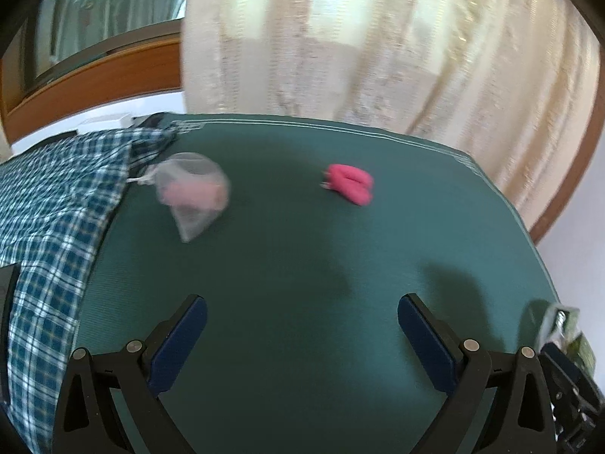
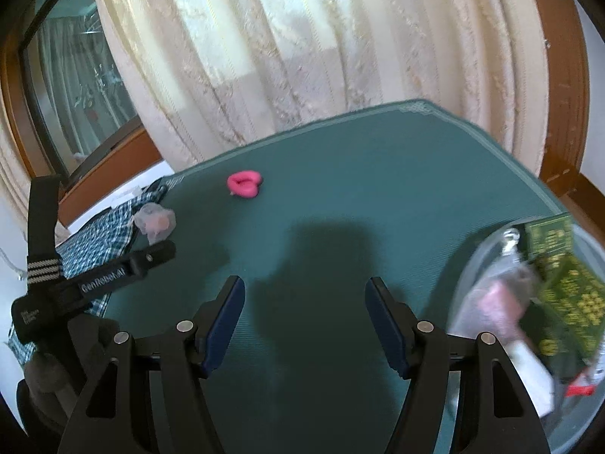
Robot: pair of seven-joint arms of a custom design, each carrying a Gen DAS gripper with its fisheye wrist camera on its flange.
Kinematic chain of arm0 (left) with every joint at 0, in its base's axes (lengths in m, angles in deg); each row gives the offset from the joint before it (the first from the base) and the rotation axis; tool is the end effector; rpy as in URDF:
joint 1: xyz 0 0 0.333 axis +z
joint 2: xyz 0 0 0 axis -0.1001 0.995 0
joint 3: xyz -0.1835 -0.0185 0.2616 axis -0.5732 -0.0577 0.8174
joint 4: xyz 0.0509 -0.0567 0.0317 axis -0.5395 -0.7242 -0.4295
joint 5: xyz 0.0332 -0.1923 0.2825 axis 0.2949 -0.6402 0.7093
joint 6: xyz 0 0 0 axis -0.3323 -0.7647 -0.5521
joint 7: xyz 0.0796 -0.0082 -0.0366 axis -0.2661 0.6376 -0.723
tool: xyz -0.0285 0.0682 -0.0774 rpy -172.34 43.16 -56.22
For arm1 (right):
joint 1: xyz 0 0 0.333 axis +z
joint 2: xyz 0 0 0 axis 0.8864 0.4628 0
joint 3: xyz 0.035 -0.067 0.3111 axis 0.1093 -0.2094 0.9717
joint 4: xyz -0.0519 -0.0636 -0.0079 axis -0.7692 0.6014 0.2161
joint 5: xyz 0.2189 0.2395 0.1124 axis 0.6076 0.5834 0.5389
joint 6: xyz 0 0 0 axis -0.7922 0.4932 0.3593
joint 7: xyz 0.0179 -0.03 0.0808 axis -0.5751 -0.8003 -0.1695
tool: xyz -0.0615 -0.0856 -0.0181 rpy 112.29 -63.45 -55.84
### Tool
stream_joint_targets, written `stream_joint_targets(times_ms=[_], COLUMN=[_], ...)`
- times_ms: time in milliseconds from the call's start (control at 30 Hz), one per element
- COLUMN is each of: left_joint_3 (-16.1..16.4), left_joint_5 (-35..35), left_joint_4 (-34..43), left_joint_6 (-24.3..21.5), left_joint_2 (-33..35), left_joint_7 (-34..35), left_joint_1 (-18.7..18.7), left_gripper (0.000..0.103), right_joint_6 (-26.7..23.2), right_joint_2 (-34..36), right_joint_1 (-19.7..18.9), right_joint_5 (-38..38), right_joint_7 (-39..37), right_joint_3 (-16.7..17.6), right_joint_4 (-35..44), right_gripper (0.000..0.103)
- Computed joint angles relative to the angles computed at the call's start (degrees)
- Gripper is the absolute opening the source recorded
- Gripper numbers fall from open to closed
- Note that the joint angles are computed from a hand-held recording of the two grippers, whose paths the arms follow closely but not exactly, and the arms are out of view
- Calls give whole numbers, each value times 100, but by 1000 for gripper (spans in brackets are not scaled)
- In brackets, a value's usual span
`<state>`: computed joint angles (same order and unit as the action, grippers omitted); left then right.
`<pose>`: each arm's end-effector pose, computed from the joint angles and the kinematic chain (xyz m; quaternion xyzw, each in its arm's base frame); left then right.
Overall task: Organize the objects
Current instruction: 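Move the left gripper to the white mesh bag while the right approaches the pink foam coil, then grasp the white mesh bag with the left gripper while the right closes on the pink foam coil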
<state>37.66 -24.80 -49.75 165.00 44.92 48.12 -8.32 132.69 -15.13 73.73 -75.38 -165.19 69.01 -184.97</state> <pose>0.5852 -0.1175 0.5070 -0.6204 0.6868 -0.3291 0.1874 0.4989 0.1634 0.4974 -0.4274 0.7917 -0.2835 0.3318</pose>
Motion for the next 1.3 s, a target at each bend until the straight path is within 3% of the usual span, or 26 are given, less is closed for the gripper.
stream_joint_targets(times_ms=[300,500,900,1133,1200,1300], left_joint_3=[220,117,393,272,220,28], left_joint_5=[220,84,766,726,689,559], left_joint_4=[483,1179,2641,3254,3280,3240], left_joint_6=[27,-25,-575,-1023,-1015,-1022], left_joint_2=[426,950,2057,2453,2480,2481], left_joint_7=[-275,-156,-519,-580,-522,-201], left_joint_1=[213,493,360,462,497,625], left_gripper=[103,103,103,103,100,83], right_joint_6=[193,294,461,408,361,323], right_joint_2=[634,1007,1951,2589,2783,3072], right_joint_1=[146,296,585,752,801,803], right_joint_5=[701,1119,2263,3012,3170,3445], right_joint_7=[-728,-1211,-2397,-3127,-3276,-3542], right_joint_3=[-200,-395,-797,-1041,-1133,-1211], right_joint_4=[557,921,1967,2753,3019,3408], right_gripper=[68,68,68,68,68,68])
